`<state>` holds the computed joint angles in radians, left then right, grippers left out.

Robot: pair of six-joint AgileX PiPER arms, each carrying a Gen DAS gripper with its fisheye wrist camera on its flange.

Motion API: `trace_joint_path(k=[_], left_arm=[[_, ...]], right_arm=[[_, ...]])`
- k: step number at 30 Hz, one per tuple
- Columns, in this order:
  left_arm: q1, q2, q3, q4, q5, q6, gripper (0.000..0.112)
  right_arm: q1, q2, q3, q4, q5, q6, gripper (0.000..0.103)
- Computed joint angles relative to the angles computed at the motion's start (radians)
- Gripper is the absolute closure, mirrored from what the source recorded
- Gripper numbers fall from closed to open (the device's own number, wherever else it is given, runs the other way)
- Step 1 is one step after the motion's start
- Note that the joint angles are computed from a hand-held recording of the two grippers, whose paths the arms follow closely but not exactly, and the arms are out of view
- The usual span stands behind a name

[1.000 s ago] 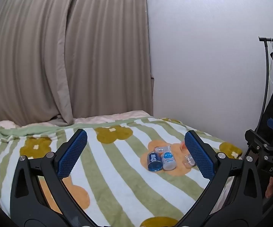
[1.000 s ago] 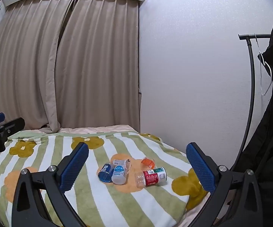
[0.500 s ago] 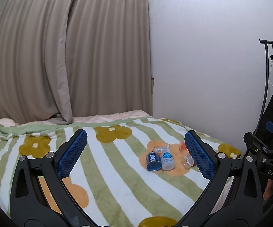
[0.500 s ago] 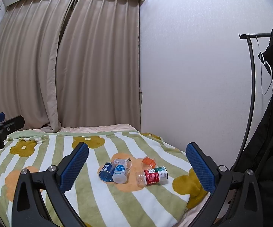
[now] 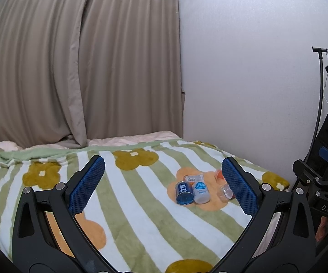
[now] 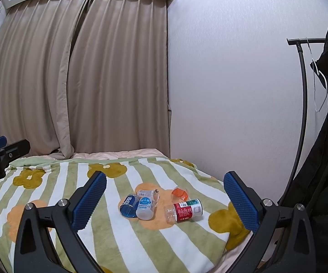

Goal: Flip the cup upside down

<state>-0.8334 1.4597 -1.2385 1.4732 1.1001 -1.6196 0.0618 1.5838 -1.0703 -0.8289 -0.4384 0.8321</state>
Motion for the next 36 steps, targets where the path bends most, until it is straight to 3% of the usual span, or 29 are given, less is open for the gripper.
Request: trace_joint_path(k=[14,24,31,36], left_arm=[[0.005,0.009,-0.022,-0.036,-0.011,0.056,0.01],[0.038,0.018,-0.056,-0.108,-0.047,0.146,0.01],[0.082,0.04,-0.043,-0.04,-0.088,0.104,0.01],[0.229,0.064,-0.12,-0.184,-0.282,0.231,0.01]], right_arm=[[0.005,-0.02,0.037,0.013,-0.01,-0.015,0.0],[-0.007,-0.004,0.009,-0.077,-0.007,0.081,0.0],[0.008,0.023,-0.036,-0.119,0.03,0.119,0.0],[0.016,0.09,-0.137,-0.305,0.062,0.32,0.0]])
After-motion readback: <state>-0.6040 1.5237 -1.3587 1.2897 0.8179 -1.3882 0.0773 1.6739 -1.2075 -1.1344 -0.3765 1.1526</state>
